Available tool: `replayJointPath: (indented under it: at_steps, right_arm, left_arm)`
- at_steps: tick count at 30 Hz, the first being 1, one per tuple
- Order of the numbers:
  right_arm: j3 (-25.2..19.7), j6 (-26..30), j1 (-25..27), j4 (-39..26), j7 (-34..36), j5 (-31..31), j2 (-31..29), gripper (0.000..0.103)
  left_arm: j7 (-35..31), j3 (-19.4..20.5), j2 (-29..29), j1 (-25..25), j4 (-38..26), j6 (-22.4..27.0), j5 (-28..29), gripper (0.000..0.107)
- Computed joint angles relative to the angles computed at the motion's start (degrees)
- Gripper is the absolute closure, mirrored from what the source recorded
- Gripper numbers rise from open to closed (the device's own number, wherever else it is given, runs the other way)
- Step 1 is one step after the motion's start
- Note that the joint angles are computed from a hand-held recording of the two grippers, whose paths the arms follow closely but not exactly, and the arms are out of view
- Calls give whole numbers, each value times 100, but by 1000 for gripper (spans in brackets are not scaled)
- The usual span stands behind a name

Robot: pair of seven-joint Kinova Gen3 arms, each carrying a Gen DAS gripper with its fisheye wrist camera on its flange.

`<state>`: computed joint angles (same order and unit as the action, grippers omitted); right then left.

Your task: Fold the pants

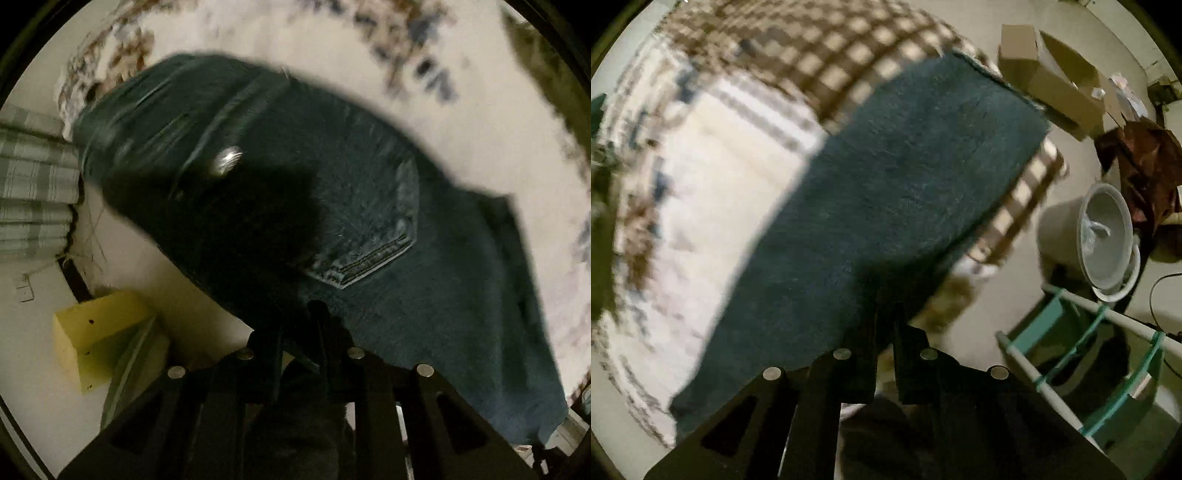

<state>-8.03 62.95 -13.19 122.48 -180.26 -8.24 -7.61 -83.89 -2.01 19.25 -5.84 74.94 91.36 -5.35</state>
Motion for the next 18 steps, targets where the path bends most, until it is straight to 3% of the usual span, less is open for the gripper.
replayJointPath:
  at_steps: [3,5,8,9,10,14,16,18]
  right_arm:
    - [354,-528,-166,722,352,-459,-377,89]
    - [268,-559,42,1005,319,-645,-908,64]
    - [-218,16,546,983,-303,-331,-1704,57]
    - [-288,249,672,938,-514,-202,-1970,56]
    - [-335,482,696,896,-632,8,-2235,54]
    - [1,745,1321,1046,-269,406,-2916,53]
    - [426,367,1522,1317,76,550,-2985,53]
    - [957,-99,1346,1463,189,688,-2669,53]
  left_arm:
    - [82,-19,-6,12,136,-93,-27,90]
    - [93,-23,-129,-45,114,-91,67,83]
    - [50,-12,-282,-89,0,-7,119,53]
    - [34,-12,-359,-94,-38,30,107,33]
    - [39,-6,-424,-89,-51,19,117,25]
    - [124,34,-668,16,44,-263,69,24]
    - [173,44,-713,53,114,-394,55,24]
    - [201,39,-698,56,145,-516,56,24]
